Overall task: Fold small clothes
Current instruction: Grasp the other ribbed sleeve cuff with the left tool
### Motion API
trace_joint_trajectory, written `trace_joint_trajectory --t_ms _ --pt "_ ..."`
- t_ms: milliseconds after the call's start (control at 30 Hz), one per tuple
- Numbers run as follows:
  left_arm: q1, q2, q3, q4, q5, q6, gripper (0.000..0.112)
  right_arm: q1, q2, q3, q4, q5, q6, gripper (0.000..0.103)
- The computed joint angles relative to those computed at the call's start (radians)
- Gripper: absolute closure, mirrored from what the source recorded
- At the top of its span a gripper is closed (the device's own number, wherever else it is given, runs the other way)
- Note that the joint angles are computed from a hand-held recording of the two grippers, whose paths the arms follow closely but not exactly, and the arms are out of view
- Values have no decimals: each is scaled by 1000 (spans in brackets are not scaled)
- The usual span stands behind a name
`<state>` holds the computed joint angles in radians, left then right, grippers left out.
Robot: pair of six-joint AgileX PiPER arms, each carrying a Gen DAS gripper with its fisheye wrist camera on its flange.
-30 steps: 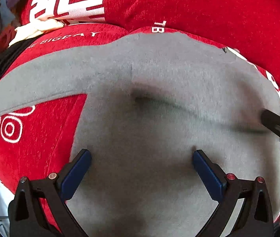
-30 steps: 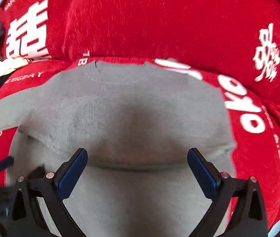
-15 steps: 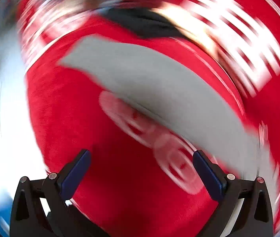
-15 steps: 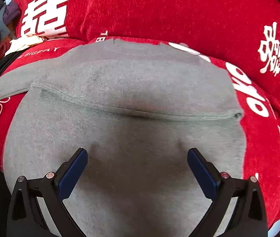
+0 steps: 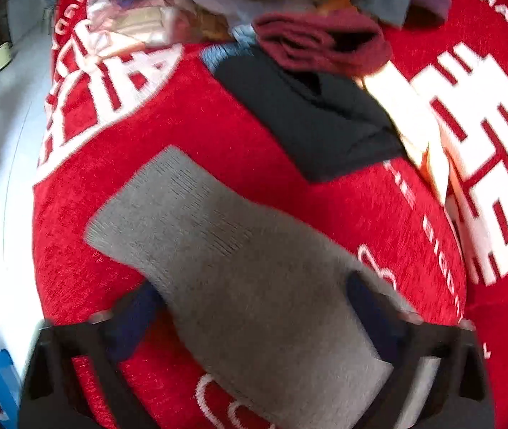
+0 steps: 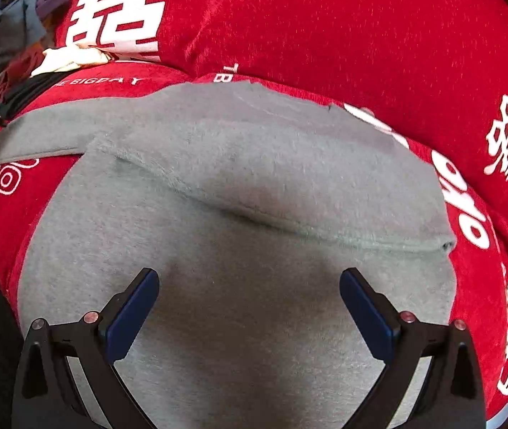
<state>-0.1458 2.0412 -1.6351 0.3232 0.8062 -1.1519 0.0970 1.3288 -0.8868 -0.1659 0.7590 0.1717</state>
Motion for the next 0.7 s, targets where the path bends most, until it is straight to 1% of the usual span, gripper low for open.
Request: trace_joint_trajectory --t_ms 33,67,100,167,233,300,433,500,533,600,667,700 --pt "-6 -12 21 35 -12 -34 71 -1 7 -12 0 2 3 2" --pt "1 -23 43 30 -34 -27 85 -9 18 -31 8 4 -5 2" --pt "22 -45 81 -10 -83 8 85 -17 35 -53 19 5 -13 2" --pt "50 -66 126 -63 -148 44 97 -32 90 -117 47 12 -36 2" --pt "83 -101 183 -147 -214 105 98 -24 158 -197 37 16 -13 2" --pt "96 -115 206 -191 -250 143 99 -6 242 -295 33 12 10 2" --pt "85 -138 227 -195 -282 171 100 84 438 -523 -17 54 78 2" --pt "84 -165 240 -206 -290 197 100 144 549 -641 -69 90 106 2" --pt "85 -171 238 -214 -290 210 100 187 627 -724 -112 132 127 2" --pt "87 -186 233 -235 -288 245 100 249 737 -835 -190 204 174 2" --pt "80 -197 225 -216 -275 251 100 293 821 -915 -191 246 181 2" --pt "70 -201 218 -196 -267 248 100 309 838 -929 -180 246 184 2"
